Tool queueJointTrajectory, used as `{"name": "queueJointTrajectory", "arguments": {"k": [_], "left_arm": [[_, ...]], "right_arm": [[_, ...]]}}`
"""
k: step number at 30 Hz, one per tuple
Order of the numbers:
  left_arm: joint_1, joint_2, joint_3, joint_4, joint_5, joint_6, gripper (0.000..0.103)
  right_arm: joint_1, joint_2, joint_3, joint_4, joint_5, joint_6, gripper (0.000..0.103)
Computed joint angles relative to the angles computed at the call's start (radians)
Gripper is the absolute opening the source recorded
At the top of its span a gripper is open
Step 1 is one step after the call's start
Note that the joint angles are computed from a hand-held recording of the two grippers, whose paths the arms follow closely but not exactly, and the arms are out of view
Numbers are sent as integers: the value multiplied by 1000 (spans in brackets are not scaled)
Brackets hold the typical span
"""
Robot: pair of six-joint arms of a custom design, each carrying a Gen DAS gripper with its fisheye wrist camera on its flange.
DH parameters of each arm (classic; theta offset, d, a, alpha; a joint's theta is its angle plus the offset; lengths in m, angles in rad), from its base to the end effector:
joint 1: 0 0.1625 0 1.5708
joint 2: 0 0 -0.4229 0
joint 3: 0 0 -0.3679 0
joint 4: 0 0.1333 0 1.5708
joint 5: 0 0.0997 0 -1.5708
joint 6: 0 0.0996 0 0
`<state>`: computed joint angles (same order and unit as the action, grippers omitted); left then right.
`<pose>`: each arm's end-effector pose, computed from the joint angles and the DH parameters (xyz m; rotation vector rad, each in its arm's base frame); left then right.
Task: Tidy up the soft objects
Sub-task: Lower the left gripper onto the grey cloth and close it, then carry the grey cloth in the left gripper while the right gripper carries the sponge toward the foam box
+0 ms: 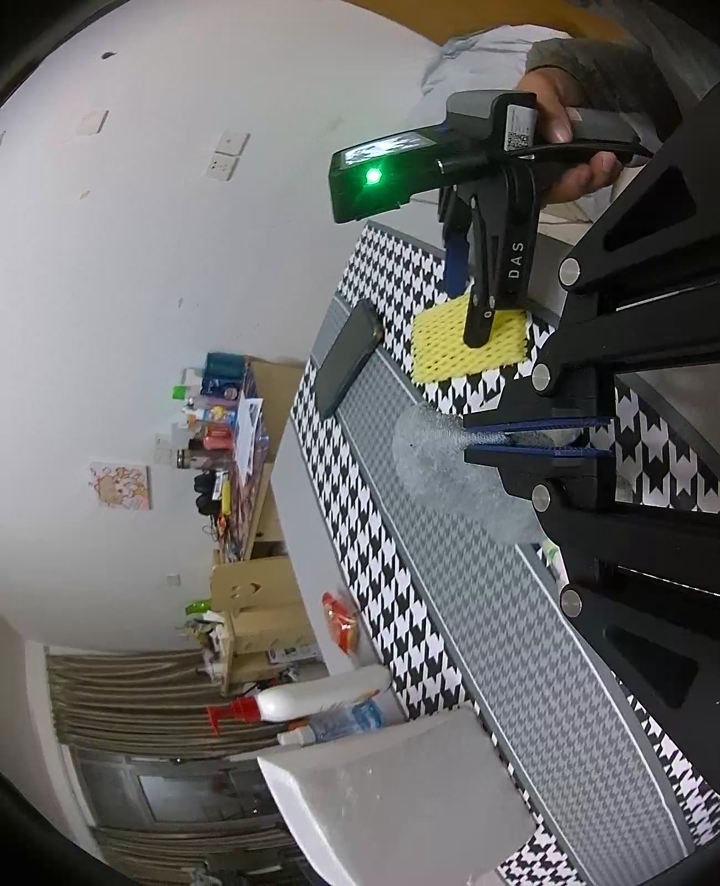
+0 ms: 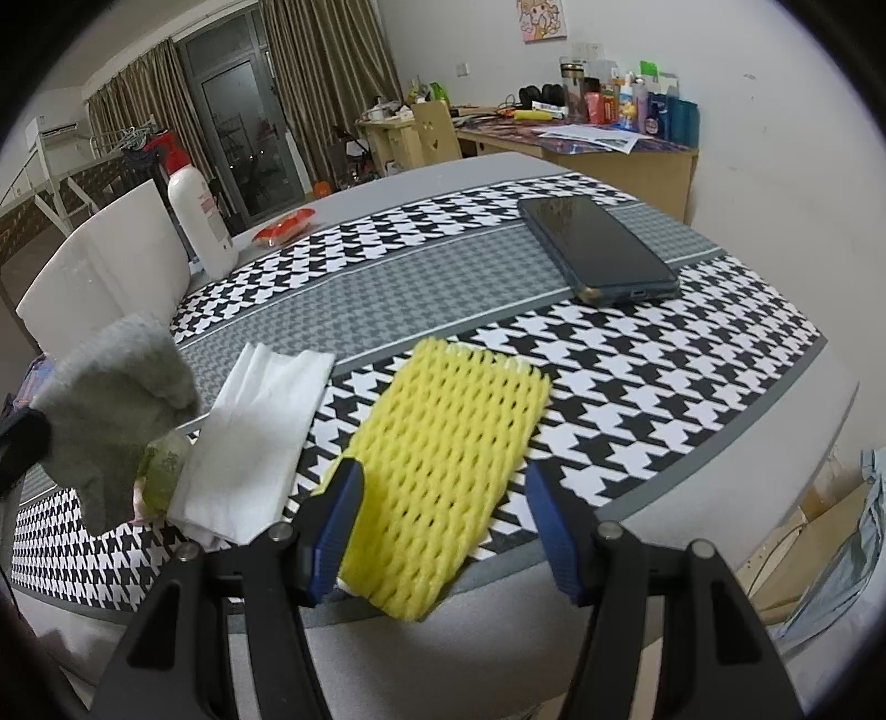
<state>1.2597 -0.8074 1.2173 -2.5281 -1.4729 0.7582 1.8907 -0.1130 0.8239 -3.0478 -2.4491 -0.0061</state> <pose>-0.0985 -0.7735 0.2887 1.4100 2.4576 -0.7448 0.3100 -0.7558 -0.0066 -0.0536 -2.2269 1.0317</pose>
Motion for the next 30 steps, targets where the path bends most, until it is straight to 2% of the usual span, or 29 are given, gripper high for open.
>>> {"name": "queueJointTrajectory", "arguments": {"k": [4, 9, 11, 14, 19, 24, 30], "left_arm": [[3, 1, -4, -2, -1, -5, 5], [6, 0, -6, -12, 0, -8, 5], [9, -1, -6, -17, 1, -12, 5], [12, 1, -15, -18, 4, -22, 5], [17, 2, -30, -27, 1, -26, 5], [21, 1, -46, -30, -8, -30, 5], [22, -1, -60, -41, -8, -36, 5]], "right_arm": [[6, 26, -46, 30, -27, -15, 65], [7, 36, -71, 59, -7, -30, 45], [7, 33, -69, 69, 13, -30, 32], [8, 35, -74, 74, 33, -35, 21], [15, 35, -76, 50, 39, -39, 20], [28, 44, -101, 25, 29, -80, 20], [42, 49, -120, 4, 56, -124, 20]]}}
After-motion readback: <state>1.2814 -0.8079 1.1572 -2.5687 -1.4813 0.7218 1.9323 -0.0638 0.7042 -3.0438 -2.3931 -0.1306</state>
